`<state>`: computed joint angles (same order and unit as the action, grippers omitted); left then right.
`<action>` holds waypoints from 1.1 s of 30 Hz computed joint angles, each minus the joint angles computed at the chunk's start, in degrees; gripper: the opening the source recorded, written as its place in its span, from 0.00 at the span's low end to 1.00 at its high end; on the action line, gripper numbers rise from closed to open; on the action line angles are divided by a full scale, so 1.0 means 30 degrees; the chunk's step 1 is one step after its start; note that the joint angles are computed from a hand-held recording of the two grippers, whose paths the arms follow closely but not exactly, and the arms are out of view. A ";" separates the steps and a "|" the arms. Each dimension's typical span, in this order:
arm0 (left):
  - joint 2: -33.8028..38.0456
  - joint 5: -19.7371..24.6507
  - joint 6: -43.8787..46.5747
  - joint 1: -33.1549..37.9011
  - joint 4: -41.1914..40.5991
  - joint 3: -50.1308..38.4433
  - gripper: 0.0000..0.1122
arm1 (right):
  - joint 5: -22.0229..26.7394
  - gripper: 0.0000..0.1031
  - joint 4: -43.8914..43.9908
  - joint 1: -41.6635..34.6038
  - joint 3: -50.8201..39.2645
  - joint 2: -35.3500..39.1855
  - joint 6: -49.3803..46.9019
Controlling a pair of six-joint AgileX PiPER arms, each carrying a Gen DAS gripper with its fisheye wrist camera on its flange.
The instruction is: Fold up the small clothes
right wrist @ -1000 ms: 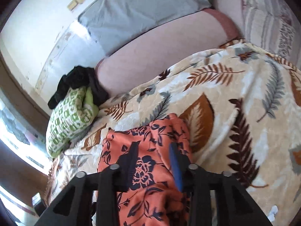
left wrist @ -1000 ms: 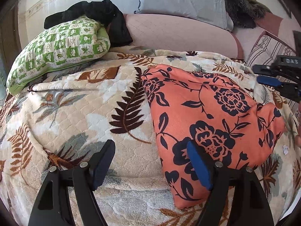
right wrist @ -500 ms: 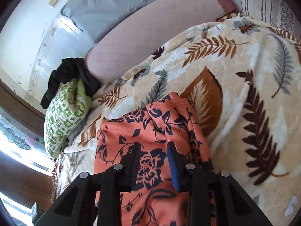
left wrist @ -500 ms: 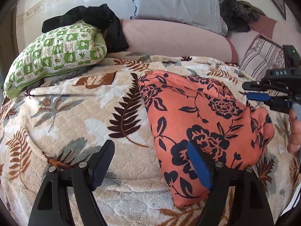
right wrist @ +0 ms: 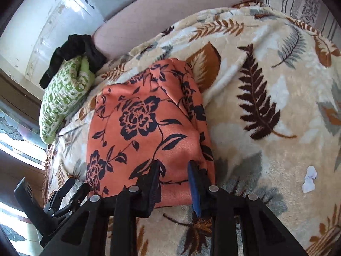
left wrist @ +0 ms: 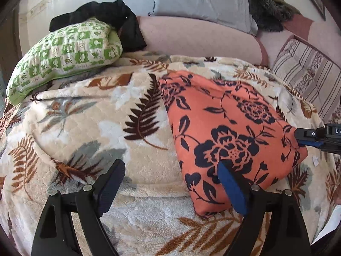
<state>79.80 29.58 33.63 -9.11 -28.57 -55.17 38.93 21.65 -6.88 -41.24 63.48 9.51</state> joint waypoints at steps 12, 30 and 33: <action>0.2251 -0.0159 -0.3125 -0.1221 0.2911 -0.1089 0.82 | -0.1569 0.31 0.1107 0.0482 -0.1670 0.4479 -0.0450; 0.1741 -0.2056 -0.4208 -0.1231 0.4339 -0.1261 0.84 | 0.1901 0.42 -0.4540 0.0828 -1.3312 1.3471 0.3226; 0.1715 -0.2040 -0.4158 -0.1133 0.4138 -0.1259 0.84 | 0.1082 0.42 -0.4100 0.1391 -1.3460 1.2459 0.3082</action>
